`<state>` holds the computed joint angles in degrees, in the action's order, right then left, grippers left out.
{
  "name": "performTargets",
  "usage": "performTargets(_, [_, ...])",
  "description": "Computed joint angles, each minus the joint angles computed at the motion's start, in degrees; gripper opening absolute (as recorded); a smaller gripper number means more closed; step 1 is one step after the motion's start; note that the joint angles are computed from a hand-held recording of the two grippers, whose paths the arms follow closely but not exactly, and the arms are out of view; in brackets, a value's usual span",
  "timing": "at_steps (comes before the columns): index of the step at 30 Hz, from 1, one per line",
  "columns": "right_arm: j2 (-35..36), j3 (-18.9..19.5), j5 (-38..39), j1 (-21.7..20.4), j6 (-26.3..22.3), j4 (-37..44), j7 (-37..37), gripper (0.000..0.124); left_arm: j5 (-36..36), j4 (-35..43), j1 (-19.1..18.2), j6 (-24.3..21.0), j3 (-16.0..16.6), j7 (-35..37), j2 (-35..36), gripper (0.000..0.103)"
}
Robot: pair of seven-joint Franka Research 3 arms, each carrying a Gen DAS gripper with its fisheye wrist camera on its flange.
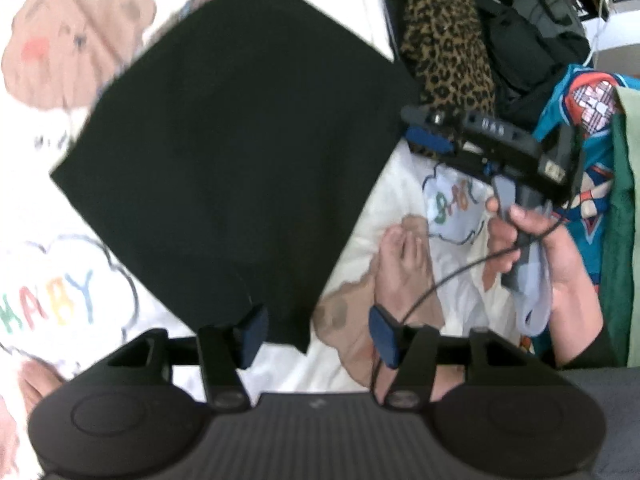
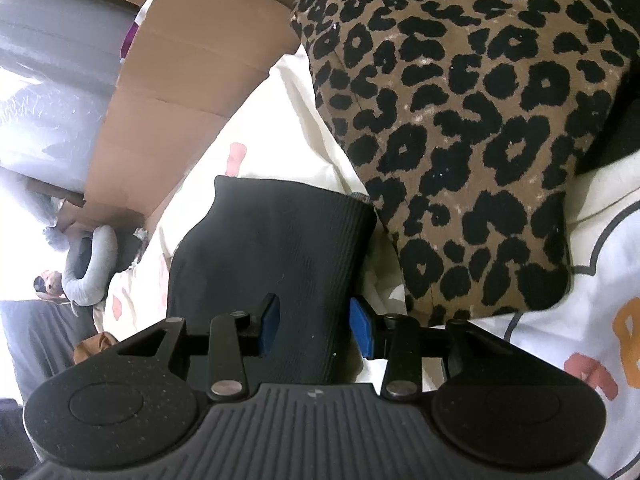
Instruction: Fold clothes
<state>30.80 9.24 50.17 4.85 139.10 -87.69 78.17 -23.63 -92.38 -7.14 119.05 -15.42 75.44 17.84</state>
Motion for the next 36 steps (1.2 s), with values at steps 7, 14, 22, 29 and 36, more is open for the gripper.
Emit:
performTargets(7, [-0.5,-0.3,-0.9,0.2,-0.8,-0.4,-0.1,0.041,5.5,8.9,0.2,-2.1,1.1,-0.3,4.9,0.059])
performTargets(14, [-1.2,-0.8,-2.3,0.8,-0.7,-1.4,1.0,0.041,11.9,18.1,0.1,-0.6,1.8,-0.7,10.7,0.059])
performTargets(22, [-3.0,-1.0,-2.4,1.2,1.5,-3.7,1.5,0.041,13.0,28.5,1.6,-0.6,0.9,3.1,17.5,0.069])
performTargets(29, [-4.2,-0.2,0.4,1.3,3.8,-6.2,-0.5,0.041,10.5,25.1,4.6,5.1,0.0,6.9,18.0,0.071])
performTargets(36, [-4.5,-0.9,-1.1,2.3,3.7,-7.2,1.1,0.041,9.0,23.0,6.2,9.7,-0.3,10.9,19.5,0.072])
